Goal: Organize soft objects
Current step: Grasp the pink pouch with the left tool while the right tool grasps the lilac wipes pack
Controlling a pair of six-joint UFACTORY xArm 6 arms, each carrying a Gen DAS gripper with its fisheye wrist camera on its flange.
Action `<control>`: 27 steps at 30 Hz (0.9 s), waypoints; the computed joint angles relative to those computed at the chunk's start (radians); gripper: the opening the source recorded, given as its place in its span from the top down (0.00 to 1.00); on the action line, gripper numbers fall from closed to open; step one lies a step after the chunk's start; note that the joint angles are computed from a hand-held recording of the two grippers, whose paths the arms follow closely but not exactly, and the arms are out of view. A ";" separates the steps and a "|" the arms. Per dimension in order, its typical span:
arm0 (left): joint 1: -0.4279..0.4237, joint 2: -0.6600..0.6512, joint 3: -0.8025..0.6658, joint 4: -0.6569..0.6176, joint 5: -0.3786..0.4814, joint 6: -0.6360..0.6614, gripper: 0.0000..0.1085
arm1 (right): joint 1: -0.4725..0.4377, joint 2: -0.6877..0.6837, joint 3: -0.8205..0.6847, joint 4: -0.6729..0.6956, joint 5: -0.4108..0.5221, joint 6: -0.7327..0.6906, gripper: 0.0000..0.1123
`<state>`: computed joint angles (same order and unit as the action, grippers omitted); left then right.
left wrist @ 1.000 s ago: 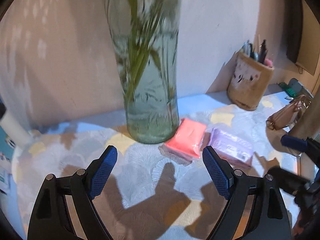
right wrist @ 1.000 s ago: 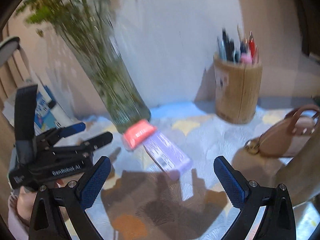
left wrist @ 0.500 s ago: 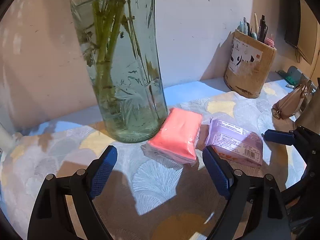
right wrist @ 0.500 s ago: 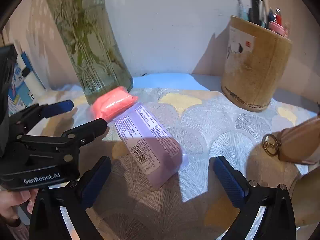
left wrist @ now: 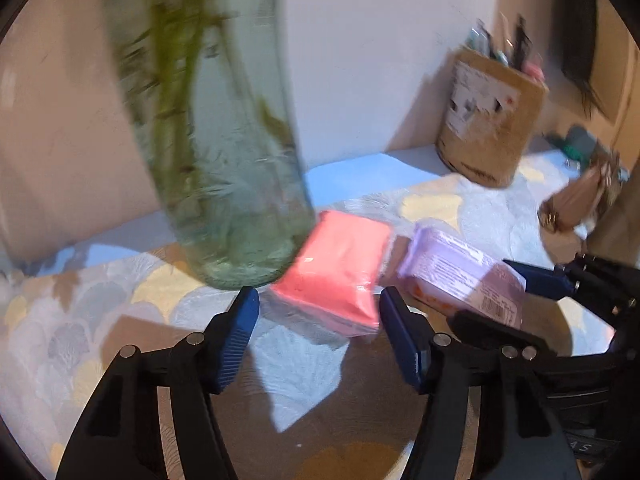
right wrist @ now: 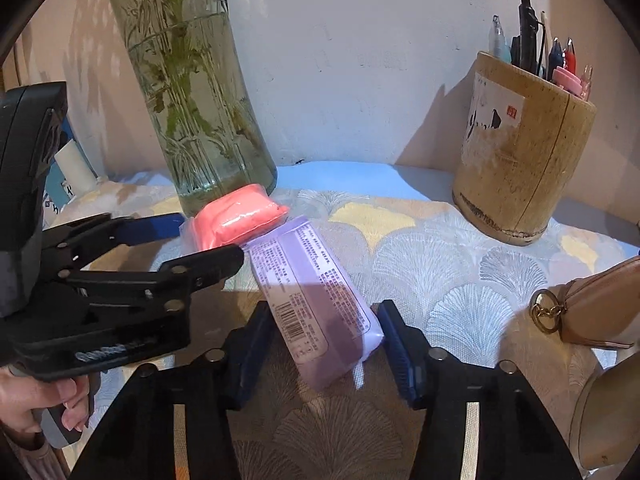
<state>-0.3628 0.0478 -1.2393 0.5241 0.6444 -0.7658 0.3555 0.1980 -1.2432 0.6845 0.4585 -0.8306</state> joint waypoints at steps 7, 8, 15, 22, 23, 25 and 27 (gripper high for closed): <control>0.002 0.064 -0.069 -0.060 -0.023 0.034 0.89 | -0.035 -0.042 0.043 0.103 0.036 -0.016 0.61; 0.001 0.057 -0.061 -0.068 -0.035 0.031 0.90 | -0.042 -0.057 0.059 0.123 0.040 -0.022 0.61; -0.023 -0.090 0.103 -0.185 -0.075 0.014 0.90 | -0.085 -0.176 0.186 0.166 0.062 -0.016 0.61; -0.043 0.013 -0.082 -0.086 -0.004 0.051 0.16 | -0.119 -0.290 0.306 0.260 0.105 -0.090 0.61; -0.046 0.050 -0.129 -0.062 0.007 0.068 0.16 | -0.122 -0.288 0.305 0.277 0.112 -0.096 0.61; -0.057 0.130 -0.236 -0.051 0.058 0.130 0.16 | -0.134 -0.284 0.303 0.315 0.138 -0.112 0.61; -0.061 0.234 -0.373 -0.071 0.140 0.205 0.17 | -0.144 -0.282 0.297 0.345 0.166 -0.120 0.61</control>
